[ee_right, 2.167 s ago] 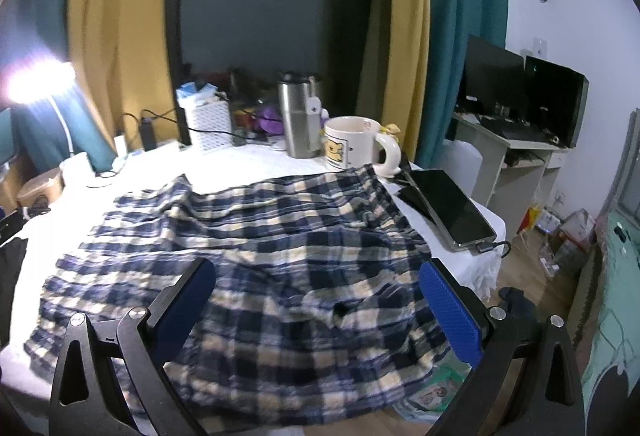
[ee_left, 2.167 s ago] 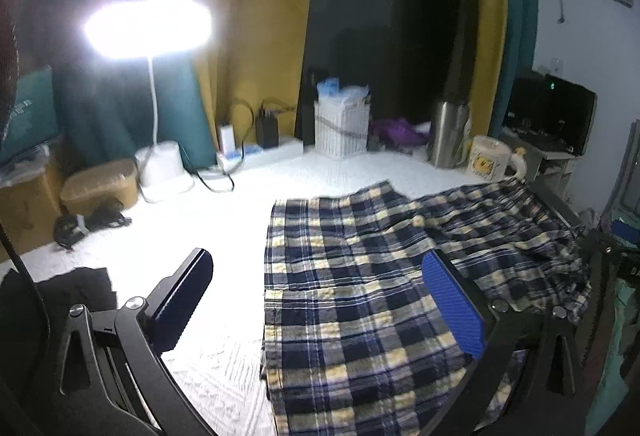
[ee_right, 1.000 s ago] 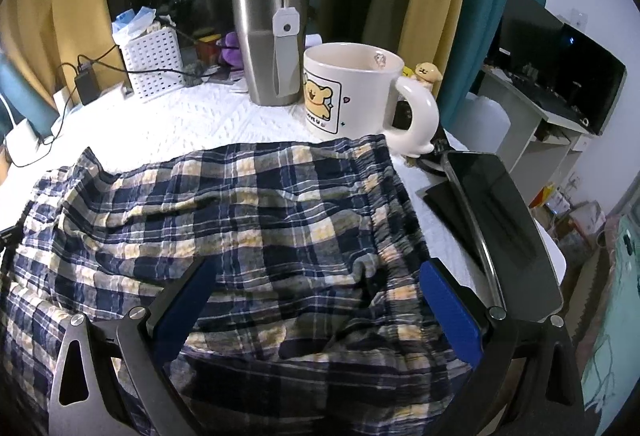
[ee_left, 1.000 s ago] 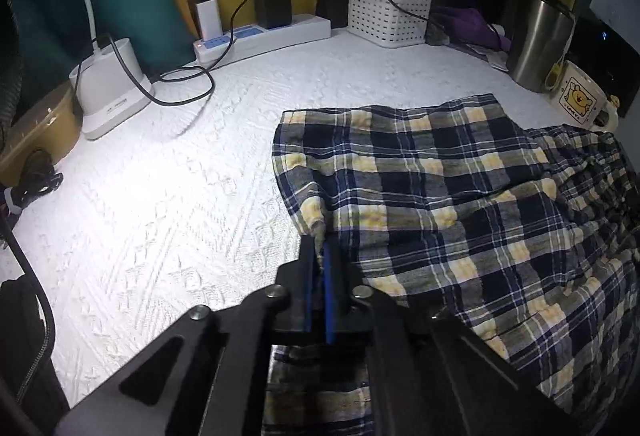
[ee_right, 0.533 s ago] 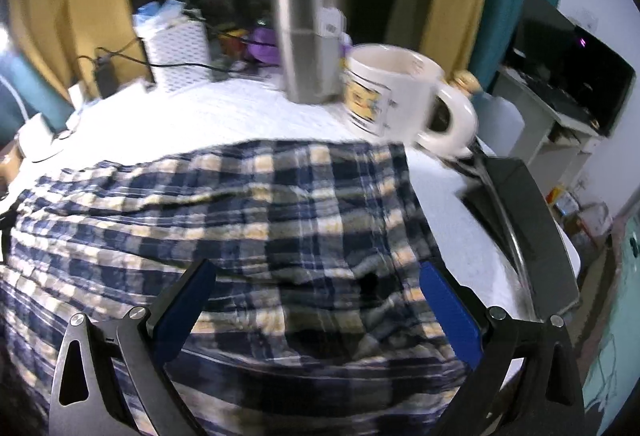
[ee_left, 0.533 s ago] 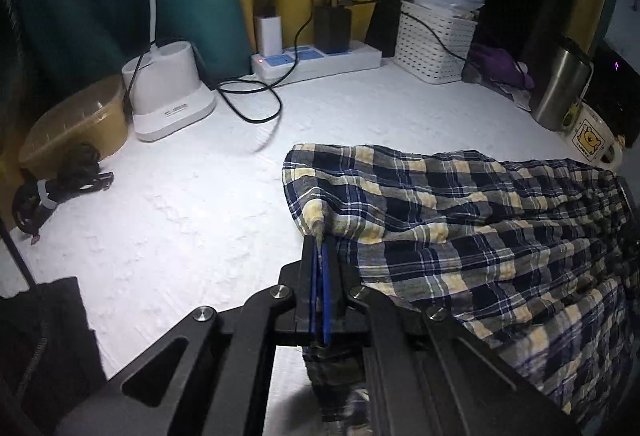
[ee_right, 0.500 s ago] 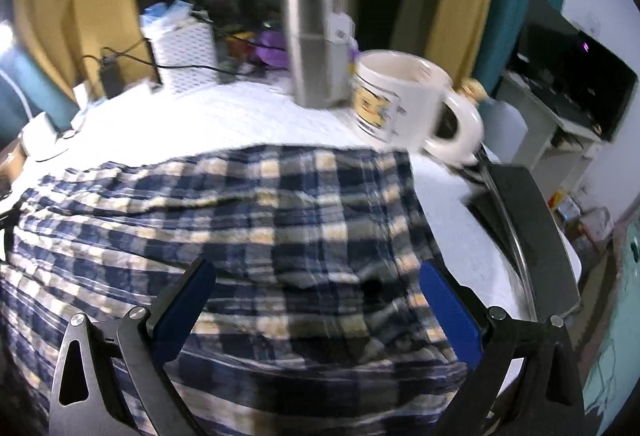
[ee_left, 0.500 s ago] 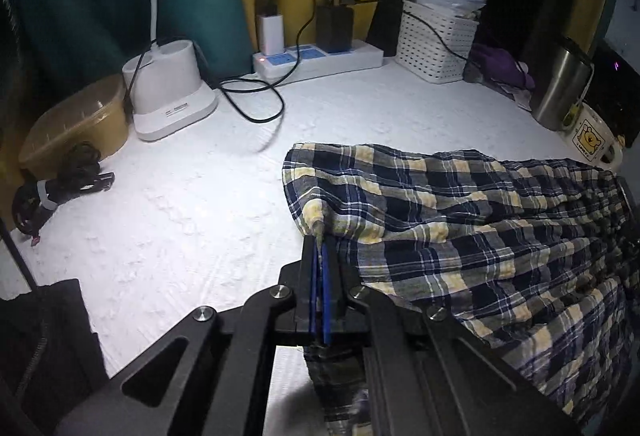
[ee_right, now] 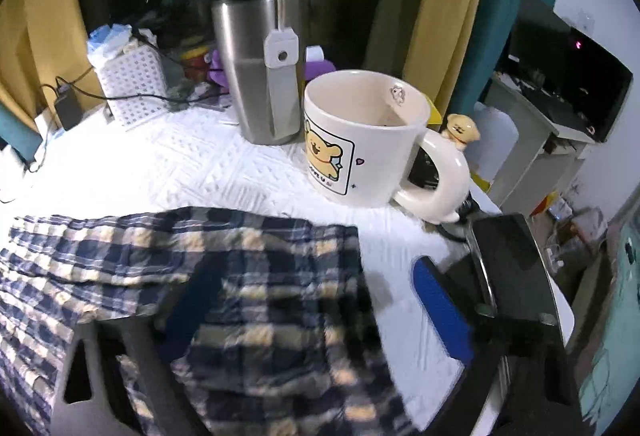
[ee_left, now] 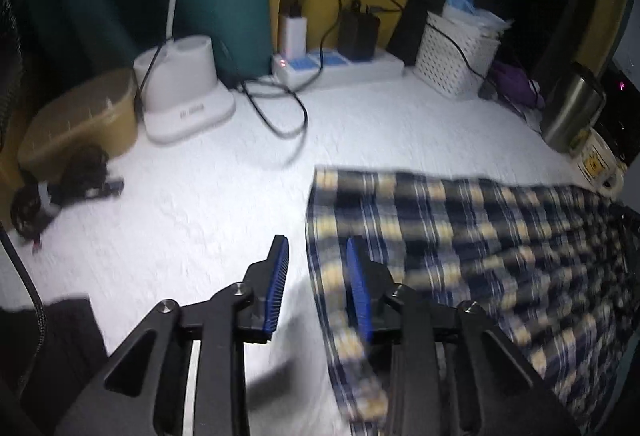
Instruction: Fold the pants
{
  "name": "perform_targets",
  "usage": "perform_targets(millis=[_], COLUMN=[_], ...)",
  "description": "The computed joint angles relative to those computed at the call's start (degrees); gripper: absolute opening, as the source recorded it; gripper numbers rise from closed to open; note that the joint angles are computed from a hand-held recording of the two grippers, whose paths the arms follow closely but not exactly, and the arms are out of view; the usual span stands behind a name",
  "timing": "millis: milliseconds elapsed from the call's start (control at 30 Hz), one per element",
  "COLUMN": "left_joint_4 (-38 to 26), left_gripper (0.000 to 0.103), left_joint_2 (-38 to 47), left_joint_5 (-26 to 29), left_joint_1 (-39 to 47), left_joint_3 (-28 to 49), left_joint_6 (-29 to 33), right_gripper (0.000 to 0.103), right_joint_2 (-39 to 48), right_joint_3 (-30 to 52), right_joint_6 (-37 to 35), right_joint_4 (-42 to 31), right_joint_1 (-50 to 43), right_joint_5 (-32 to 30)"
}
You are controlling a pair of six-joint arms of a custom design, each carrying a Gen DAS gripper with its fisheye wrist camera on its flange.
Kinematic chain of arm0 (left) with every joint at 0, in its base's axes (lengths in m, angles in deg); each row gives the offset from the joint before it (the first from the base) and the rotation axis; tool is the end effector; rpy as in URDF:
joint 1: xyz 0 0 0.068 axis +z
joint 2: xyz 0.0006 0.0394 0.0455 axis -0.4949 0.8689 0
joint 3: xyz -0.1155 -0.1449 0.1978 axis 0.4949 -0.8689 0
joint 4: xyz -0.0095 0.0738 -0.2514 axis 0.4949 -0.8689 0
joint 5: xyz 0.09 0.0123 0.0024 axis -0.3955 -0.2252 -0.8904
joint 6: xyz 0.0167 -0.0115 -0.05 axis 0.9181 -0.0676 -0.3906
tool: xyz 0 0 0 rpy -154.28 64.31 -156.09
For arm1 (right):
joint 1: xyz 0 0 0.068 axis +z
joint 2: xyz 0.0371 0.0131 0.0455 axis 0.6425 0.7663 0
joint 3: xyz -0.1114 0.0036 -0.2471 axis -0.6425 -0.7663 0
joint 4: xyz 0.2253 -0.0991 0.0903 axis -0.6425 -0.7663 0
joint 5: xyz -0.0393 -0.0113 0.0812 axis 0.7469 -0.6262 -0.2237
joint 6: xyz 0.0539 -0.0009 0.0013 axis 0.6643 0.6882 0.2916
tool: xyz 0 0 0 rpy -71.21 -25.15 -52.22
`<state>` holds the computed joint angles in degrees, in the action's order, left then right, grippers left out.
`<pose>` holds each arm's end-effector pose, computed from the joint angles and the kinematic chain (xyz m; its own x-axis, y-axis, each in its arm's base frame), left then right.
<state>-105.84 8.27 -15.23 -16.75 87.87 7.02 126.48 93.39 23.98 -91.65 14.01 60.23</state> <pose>0.1924 0.0345 0.2296 -0.7799 -0.0086 -0.6258 0.0774 0.9909 -0.1100 0.1777 -0.0781 0.1971 -0.7209 0.0530 -0.6910 0.1043 0.9940 -0.0325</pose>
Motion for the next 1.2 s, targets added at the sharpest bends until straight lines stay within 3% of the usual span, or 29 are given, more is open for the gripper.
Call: perform_targets(millis=[200,300,467,733,967,1100,1200], left_joint_4=[7.95,9.67,13.22,15.23,8.76,3.28,-1.72], left_gripper=[0.030,0.030,0.032,0.034,0.034,0.034,0.042], left_joint_2=[11.03,15.62,16.46,15.54,7.47,-0.92,-7.27], left_joint_5=[-4.22,-6.72,-7.59,-15.21,-7.63,-4.61,-1.03], left_joint_1=[-5.28,-7.00,-7.03,-7.37,-1.90,-1.01,1.08], left_joint_3=[2.55,3.48,2.19,1.24,1.27,-0.45,-1.49], left_joint_6=[-0.77,0.02,1.06,0.69,0.18,1.38,2.54], right_gripper=[0.077,0.067,0.067,0.067,0.068,0.083,0.085], right_joint_2=[12.21,17.19,18.80,18.84,6.58,-2.99,-12.07], right_joint_3=[4.37,5.62,6.41,6.81,2.10,0.20,-1.34], right_joint_6=[-1.48,-1.37,-0.16,0.54,0.82,-0.13,-0.31], right_joint_4=[3.91,5.15,7.82,8.61,4.04,-1.45,-7.55], right_joint_1=[2.57,4.27,4.01,4.12,4.15,3.40,3.15], right_joint_5=[2.47,4.86,7.40,10.16,9.80,8.20,7.10])
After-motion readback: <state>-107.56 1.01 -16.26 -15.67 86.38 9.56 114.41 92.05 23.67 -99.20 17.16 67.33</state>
